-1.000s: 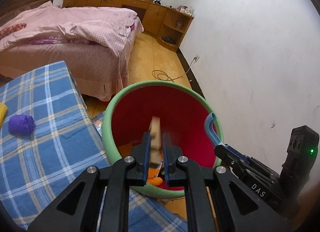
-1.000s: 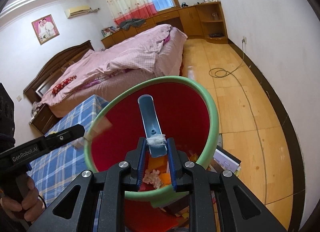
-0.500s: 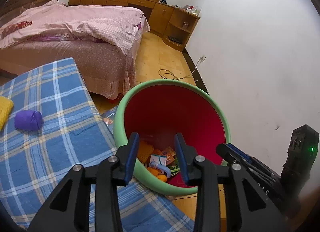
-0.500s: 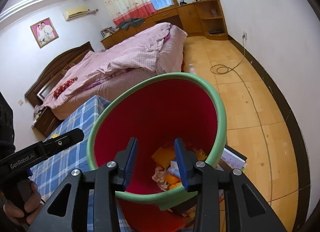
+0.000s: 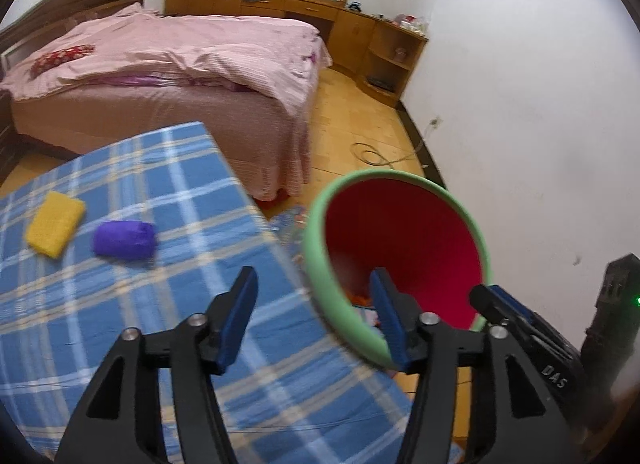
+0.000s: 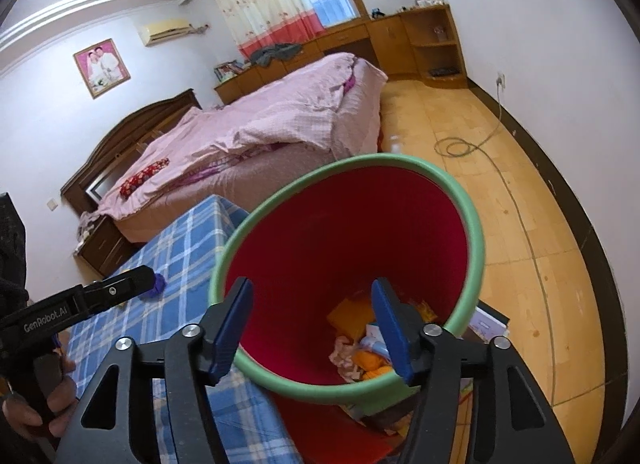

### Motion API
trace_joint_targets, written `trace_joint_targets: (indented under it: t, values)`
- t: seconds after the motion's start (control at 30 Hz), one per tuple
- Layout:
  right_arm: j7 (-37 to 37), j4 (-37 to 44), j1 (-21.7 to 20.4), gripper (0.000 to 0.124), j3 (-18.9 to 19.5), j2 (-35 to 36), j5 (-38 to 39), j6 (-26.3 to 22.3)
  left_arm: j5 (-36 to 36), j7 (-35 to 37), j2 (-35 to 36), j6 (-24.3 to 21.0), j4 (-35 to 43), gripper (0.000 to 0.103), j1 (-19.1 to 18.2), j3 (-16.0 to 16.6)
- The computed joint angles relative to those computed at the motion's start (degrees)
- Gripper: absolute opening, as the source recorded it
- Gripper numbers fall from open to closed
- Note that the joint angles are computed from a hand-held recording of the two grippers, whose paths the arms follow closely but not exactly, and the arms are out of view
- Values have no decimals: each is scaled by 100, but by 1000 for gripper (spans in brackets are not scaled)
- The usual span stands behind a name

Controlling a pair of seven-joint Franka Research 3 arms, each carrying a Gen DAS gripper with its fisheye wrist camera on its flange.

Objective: Collect trash
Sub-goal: 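Move both open tools back over the yellow foam net and purple bag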

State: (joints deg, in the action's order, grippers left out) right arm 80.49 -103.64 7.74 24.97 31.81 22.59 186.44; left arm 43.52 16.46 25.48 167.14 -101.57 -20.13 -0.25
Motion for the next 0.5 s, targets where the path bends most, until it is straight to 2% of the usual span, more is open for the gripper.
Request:
trace_joint_targets:
  t: [0.1, 0.27, 0.4, 0.5]
  values:
    - [64, 112, 317, 71, -293, 12, -38, -65, 117, -97, -195, -153, -203, 61, 20, 102]
    - [38, 311, 443, 72, -318, 98, -16, -161, 509, -312, -499, -442, -532, 61, 217, 177]
    - [44, 505, 740, 75, -536, 191, -53, -168, 838, -481, -611, -706, -706, 61, 461, 169]
    - [47, 738, 955, 76, -697, 293, -97, -335, 772, -365, -622, -786, -804, 61, 762, 81]
